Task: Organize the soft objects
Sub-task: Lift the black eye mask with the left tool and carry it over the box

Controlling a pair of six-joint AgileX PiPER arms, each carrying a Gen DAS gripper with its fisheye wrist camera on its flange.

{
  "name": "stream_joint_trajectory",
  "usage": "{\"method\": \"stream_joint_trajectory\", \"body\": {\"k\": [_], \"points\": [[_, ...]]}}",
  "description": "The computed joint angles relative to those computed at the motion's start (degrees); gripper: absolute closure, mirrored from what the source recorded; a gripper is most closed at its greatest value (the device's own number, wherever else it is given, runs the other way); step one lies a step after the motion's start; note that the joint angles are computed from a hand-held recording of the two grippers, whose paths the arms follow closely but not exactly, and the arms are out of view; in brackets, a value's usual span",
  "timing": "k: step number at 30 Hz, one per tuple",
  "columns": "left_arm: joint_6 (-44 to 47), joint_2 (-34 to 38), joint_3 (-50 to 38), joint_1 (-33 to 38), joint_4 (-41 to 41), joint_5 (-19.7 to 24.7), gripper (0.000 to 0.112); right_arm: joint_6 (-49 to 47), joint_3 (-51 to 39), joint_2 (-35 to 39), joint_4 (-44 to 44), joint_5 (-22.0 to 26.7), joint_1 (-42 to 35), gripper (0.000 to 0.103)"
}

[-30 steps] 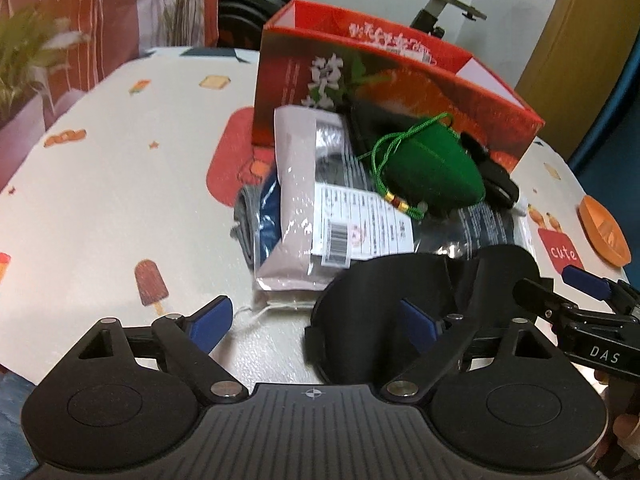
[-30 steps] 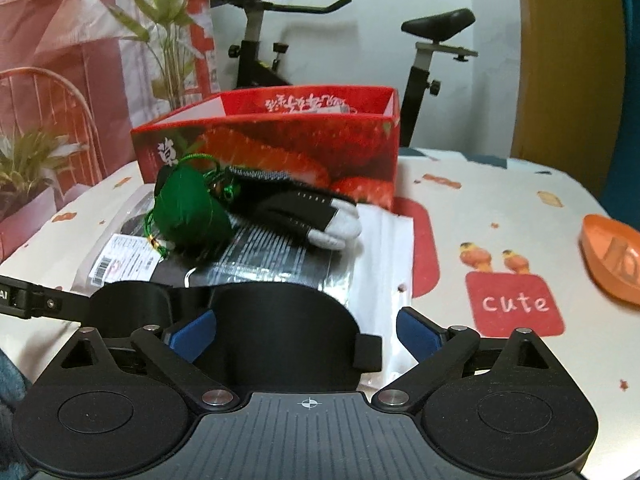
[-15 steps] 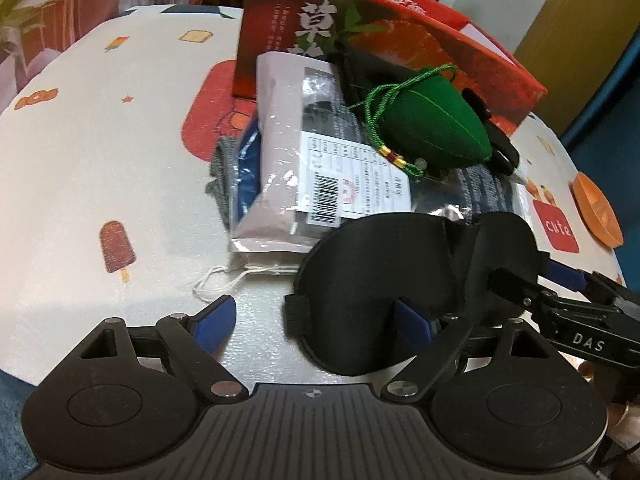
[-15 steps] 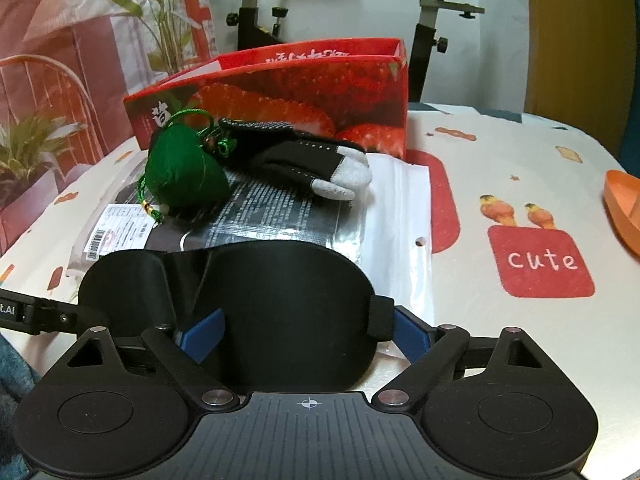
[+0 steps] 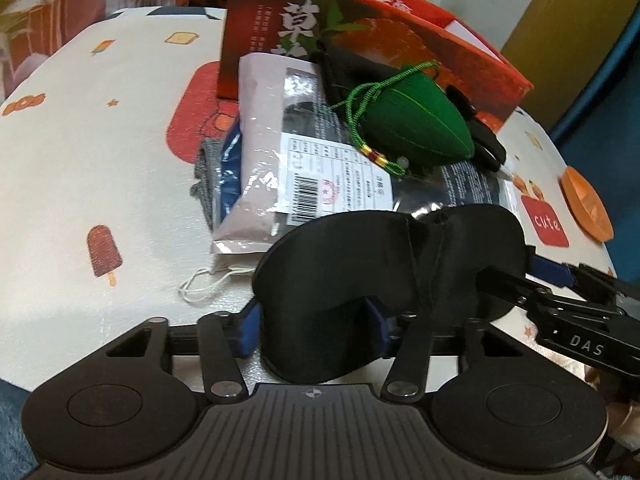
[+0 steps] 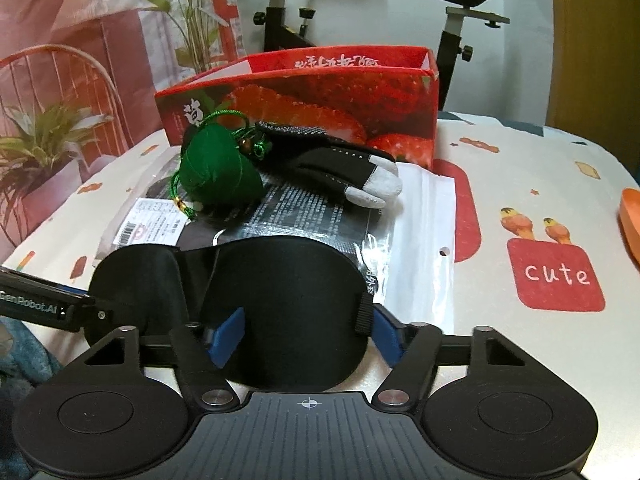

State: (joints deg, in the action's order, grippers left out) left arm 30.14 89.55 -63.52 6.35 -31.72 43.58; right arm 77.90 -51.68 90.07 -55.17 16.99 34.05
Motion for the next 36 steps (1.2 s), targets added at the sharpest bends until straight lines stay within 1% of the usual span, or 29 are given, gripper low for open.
{"method": "stream_joint_trajectory", "body": {"k": [4, 6, 8, 9, 12, 15, 18, 21, 24, 28, 31, 33, 36], "points": [[-0.9, -1.0, -0.3, 1.1, 0.7, 0.0, 0.071, -2.3, 0.6, -1.6, 2.9, -0.6, -0.6, 0.059], [-0.6, -2.3, -0.1, 1.8, 0.3, -0.3, 0.077, -3.2, 1.0, -2.6, 4.0, -0.8, -0.6, 0.070], [0.0, -3.7, 0.2, 2.3, -0.6, -0.9, 0.080, -3.7, 1.3, -3.9, 4.3, -0.6, -0.4, 0.077], [0.7, -4.2, 0.4, 2.5, -1.3, -1.1, 0.083, -3.7, 1.5, -4.6, 4.1, -0.6, -0.4, 0.081], [3.0, -6.2, 0.9, 2.9, -3.0, -1.8, 0.087, 0.3, 2.5, -7.0, -0.5, -1.4, 0.2, 0.087], [3.8, -7.9, 1.0, 3.2, -3.2, -2.4, 0.088, 1.0, 2.6, -8.8, -2.3, -1.0, 1.3, 0.089], [5.2, -10.3, 2.3, 4.3, -4.7, -3.3, 0.088, -1.9, 1.1, -10.1, 0.0, 0.5, 2.7, 0.090], [7.6, -12.3, 3.2, 5.8, -7.6, -4.0, 0.088, -3.8, 0.1, -11.6, 2.0, 0.5, 3.1, 0.090], [8.8, -13.1, 3.1, 6.1, -9.4, -5.0, 0.087, -4.0, -1.4, -12.3, 1.5, 1.7, 4.1, 0.090], [9.9, -13.2, 1.9, 6.3, -10.7, -5.7, 0.087, -6.7, -4.0, -12.2, 3.4, 2.9, 4.4, 0.090], [9.5, -12.4, -0.5, 5.7, -10.6, -6.6, 0.087, -9.7, -6.5, -11.6, 5.3, 3.2, 3.8, 0.090], [9.3, -11.7, -2.8, 5.4, -10.7, -6.9, 0.087, -10.9, -8.2, -10.9, 4.9, 3.2, 3.3, 0.090], [7.6, -9.6, -7.4, 3.2, -8.9, -9.1, 0.087, -15.4, -11.9, -9.3, 6.8, 2.2, 1.3, 0.090]]}}
